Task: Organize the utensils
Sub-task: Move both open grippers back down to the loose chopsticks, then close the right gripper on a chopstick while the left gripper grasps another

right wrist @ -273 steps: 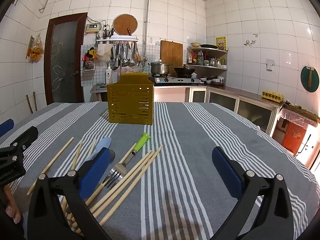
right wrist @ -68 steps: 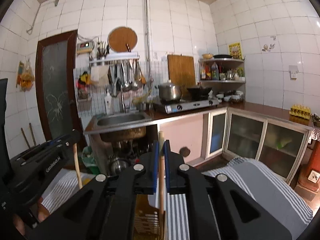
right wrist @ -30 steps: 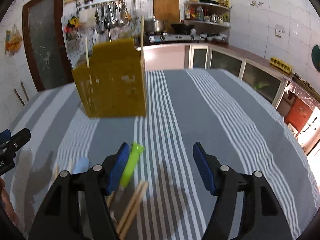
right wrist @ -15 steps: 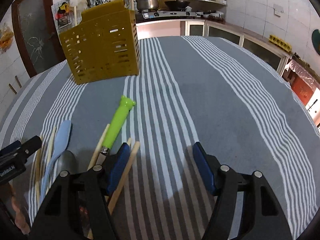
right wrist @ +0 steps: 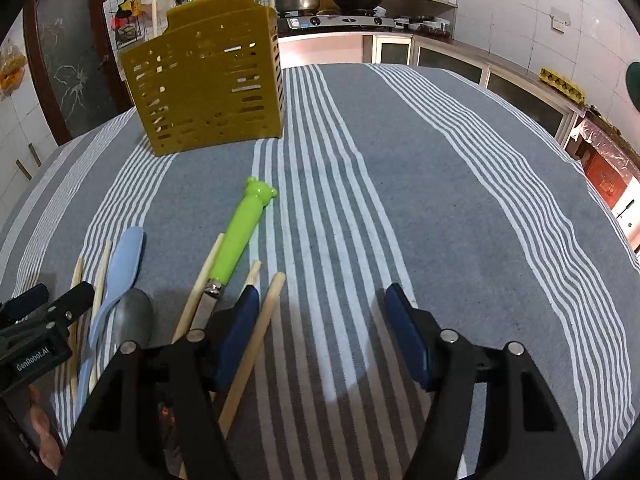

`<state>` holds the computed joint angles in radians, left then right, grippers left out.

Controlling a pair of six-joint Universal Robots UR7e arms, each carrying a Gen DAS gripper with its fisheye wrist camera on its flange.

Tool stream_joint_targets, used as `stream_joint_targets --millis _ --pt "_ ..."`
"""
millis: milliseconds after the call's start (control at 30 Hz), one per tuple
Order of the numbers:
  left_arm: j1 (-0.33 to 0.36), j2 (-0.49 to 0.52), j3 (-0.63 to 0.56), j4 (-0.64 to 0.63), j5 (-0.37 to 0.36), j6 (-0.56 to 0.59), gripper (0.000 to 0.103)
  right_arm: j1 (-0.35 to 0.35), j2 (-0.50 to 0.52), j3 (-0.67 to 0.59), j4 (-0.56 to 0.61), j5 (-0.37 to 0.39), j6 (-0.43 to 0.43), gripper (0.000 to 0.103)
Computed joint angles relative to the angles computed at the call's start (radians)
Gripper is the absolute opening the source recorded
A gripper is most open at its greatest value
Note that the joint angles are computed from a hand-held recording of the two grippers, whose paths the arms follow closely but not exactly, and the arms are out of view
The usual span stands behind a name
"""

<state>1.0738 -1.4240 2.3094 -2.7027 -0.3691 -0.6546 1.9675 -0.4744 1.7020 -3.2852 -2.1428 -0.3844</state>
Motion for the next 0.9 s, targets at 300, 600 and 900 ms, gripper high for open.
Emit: stream_joint_targets --millis 300,600,900 --pt "-0.013 -0.01 -0.003 0.027 -0.04 0.012 0.059 0.007 -0.006 0.01 0.021 0.024 -0.021 0.036" --pt "0.005 -0.012 -0.044 0.067 -0.099 0.037 0.012 0.009 0.001 -0.02 0.077 0.041 -0.017 0.013" --pt "0.021 0.02 -0.078 0.035 -0.115 0.083 0.008 0.012 0.014 -0.055 0.109 0.047 -0.015 0.007"
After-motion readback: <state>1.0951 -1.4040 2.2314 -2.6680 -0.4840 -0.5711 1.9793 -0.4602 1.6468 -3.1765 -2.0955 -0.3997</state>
